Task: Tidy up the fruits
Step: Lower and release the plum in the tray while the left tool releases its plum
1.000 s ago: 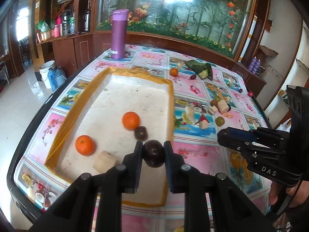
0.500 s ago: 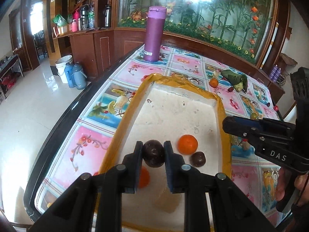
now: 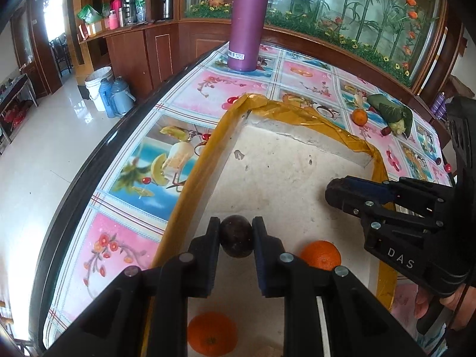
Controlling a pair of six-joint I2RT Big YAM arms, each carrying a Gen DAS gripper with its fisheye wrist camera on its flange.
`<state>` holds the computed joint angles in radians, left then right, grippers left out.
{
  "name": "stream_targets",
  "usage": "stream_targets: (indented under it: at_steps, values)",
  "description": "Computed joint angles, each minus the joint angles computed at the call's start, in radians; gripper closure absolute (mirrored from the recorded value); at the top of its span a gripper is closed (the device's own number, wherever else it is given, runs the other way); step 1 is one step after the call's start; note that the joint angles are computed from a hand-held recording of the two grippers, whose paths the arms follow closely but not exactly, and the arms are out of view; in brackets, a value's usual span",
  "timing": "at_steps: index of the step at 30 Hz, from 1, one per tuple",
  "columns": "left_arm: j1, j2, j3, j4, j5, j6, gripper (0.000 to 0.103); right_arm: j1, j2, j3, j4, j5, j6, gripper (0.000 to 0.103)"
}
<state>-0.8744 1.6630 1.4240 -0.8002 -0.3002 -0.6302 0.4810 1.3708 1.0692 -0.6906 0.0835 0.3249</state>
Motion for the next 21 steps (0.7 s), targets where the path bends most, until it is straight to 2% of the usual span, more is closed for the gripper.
stream_targets:
  at_steps: [5, 12, 14, 15, 16, 19, 21]
  values:
    - [0.012, 0.019, 0.021, -0.033, 0.04, -0.006, 0.078, -0.016, 0.02, 0.004, 0.01, -0.021, -0.015, 0.079]
    - [0.005, 0.051, 0.065, -0.109, 0.018, 0.007, 0.077, -0.011, 0.038, 0.018, -0.002, 0.002, -0.042, 0.078]
    - [0.002, 0.057, 0.075, -0.125, 0.011, 0.009, 0.073, -0.008, 0.039, 0.021, -0.009, 0.013, -0.052, 0.078]
    - [0.001, 0.063, 0.083, -0.136, 0.006, 0.006, 0.064, -0.007, 0.039, 0.022, -0.014, 0.018, -0.054, 0.076]
    - [0.0, 0.062, 0.082, -0.137, 0.005, 0.005, 0.06, -0.005, 0.036, 0.02, -0.017, 0.028, -0.052, 0.075]
    - [-0.009, 0.054, 0.074, -0.146, -0.012, -0.003, 0.053, -0.006, 0.025, 0.01, -0.028, 0.028, -0.039, 0.073]
    - [-0.013, 0.04, 0.059, -0.148, -0.02, -0.018, 0.053, 0.0, 0.006, -0.002, -0.033, 0.036, -0.045, 0.073]
